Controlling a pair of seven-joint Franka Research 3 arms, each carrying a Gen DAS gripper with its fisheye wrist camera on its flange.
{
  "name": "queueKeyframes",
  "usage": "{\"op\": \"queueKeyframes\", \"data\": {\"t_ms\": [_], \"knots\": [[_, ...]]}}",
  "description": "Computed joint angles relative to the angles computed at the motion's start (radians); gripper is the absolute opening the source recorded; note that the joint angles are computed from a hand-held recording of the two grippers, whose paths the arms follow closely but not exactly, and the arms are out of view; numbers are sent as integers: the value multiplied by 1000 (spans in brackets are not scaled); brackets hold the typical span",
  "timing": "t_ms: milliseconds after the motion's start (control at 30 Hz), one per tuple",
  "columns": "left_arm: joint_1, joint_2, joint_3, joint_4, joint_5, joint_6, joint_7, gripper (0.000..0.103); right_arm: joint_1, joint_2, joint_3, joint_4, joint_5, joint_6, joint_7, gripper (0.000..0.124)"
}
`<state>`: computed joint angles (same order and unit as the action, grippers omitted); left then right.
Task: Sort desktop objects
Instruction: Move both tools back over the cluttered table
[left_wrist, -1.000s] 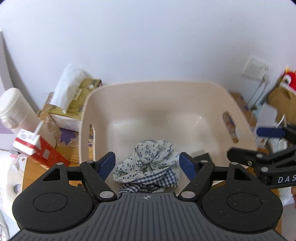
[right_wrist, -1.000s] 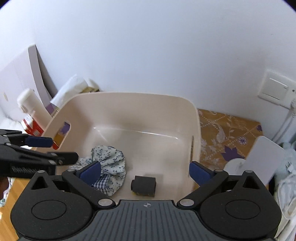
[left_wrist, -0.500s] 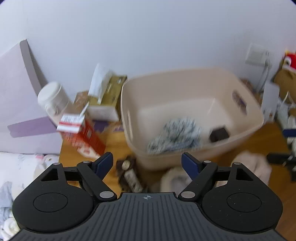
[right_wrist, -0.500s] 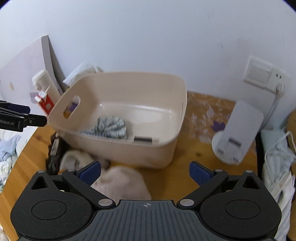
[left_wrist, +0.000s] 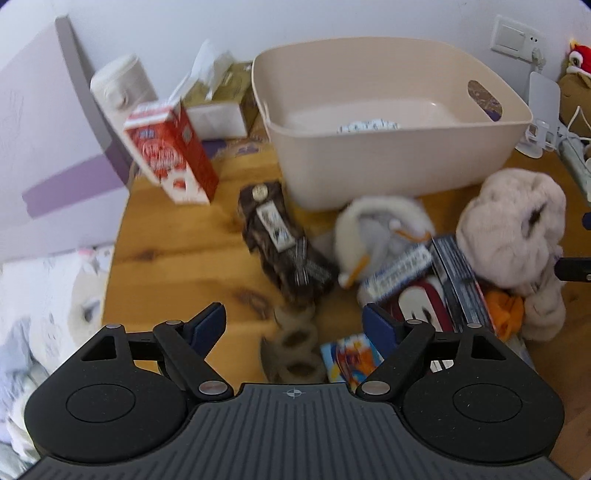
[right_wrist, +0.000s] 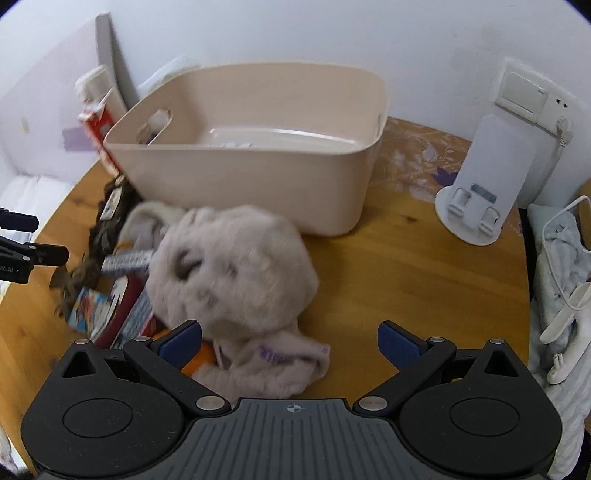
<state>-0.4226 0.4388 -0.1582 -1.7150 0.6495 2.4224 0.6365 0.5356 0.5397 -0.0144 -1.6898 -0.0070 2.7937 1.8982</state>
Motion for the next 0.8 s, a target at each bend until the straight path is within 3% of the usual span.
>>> {"op": "queueKeyframes", "data": {"t_ms": [133, 300, 533, 700, 800], "knots": [[-8, -7, 0, -32, 7, -12, -17, 82, 3, 0, 9, -15, 7, 7, -3, 103], [-15, -13, 12, -61, 37, -17, -100, 82, 91, 12, -79, -21, -60, -21, 178, 103], [3, -1, 5, -60, -8, -70, -164, 82, 68, 32, -47, -27, -49, -34, 262, 103], [38, -2, -5, -88, -70, -6, -184, 84, 54, 48, -30, -3, -46, -61, 270, 103], [37, 9, 1, -79, -77, -1, -214, 86, 32, 85, -1, 71, -12, -183, 262, 103]]}}
